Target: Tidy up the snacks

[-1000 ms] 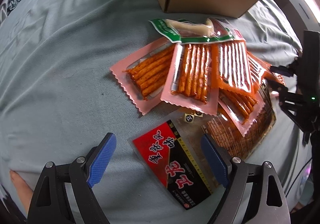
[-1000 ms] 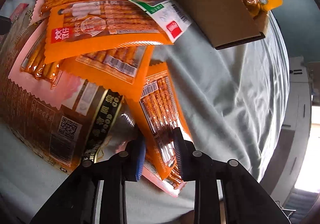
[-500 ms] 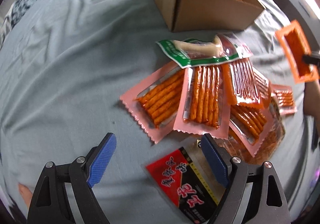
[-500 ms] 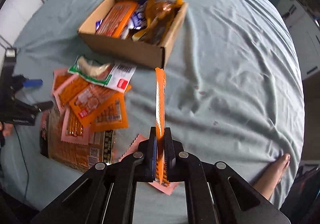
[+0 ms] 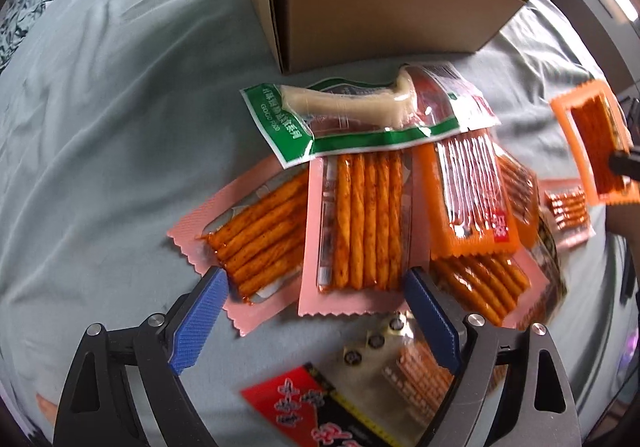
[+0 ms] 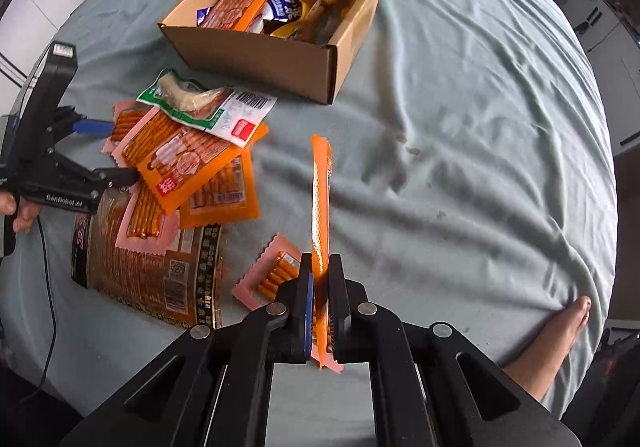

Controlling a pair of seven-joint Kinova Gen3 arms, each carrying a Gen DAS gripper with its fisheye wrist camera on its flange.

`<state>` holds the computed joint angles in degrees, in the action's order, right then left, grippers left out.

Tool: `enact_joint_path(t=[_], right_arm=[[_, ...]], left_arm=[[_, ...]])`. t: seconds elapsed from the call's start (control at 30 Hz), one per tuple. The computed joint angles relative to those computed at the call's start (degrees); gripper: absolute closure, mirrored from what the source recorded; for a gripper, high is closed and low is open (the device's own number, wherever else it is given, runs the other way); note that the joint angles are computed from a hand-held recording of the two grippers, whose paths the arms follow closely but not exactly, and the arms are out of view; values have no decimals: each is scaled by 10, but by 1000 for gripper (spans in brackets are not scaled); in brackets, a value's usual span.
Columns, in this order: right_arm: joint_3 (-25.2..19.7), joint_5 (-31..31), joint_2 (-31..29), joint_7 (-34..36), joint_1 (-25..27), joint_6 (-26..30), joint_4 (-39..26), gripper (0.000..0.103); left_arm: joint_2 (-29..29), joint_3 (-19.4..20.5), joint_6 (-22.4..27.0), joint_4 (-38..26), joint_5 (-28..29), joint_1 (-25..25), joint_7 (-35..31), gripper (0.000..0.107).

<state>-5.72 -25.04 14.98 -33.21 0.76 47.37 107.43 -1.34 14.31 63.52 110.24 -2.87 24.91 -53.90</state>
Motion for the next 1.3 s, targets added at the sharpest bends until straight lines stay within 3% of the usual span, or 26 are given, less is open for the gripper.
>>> enact_joint_path(t=[0.07,0.17,0.2,0.27,0.53,0.63,0.7,0.73,0.77,0.8,1.07,1.17,1.3], right_arm=[[-1,2,2,-1,-3,-4,1,99],[-2,5,3,-2,-6,-13,7,99],[-3,6,4,-3,-7,-13,8,99],[-3,9,5,-5,-8,-17,9,99],[-3,18,10,-38,-14,-21,-2,99],[-5,10,10,-42,-10,-14,-7,99],[-6,3,11,-43,-7,-5,-12,99],[-6,3,10,-45,-7,-4,-13,99],[-5,4,8,-46,-9,-8,-11,99],[-4,7,6,-49,-11,-10,-11,99],[-4,25,1,-66,-23,-20,-6,99],[-4,20,0,-66,-19,-20,-6,99],[-2,10,2,-69,-12,-17,-11,99]], left_arm=[[7,1,1,-6,-7,1,5,21],[13,7,6,-15,-38,11,17,49],[12,5,1,-17,-36,11,6,64],[7,0,0,-21,-14,8,-17,75],[-38,-17,9,-16,51,-18,-85,78],[-87,-23,10,2,86,-31,-120,79],[-134,-55,15,15,107,-31,-152,81],[-158,-75,23,15,122,-37,-176,98],[-178,-86,33,12,141,-53,-192,106],[-187,-86,34,14,155,-65,-200,107],[-241,-108,30,21,197,-115,-255,107],[-257,-134,39,10,217,-123,-285,107],[-269,-129,11,8,247,-140,-274,107]])
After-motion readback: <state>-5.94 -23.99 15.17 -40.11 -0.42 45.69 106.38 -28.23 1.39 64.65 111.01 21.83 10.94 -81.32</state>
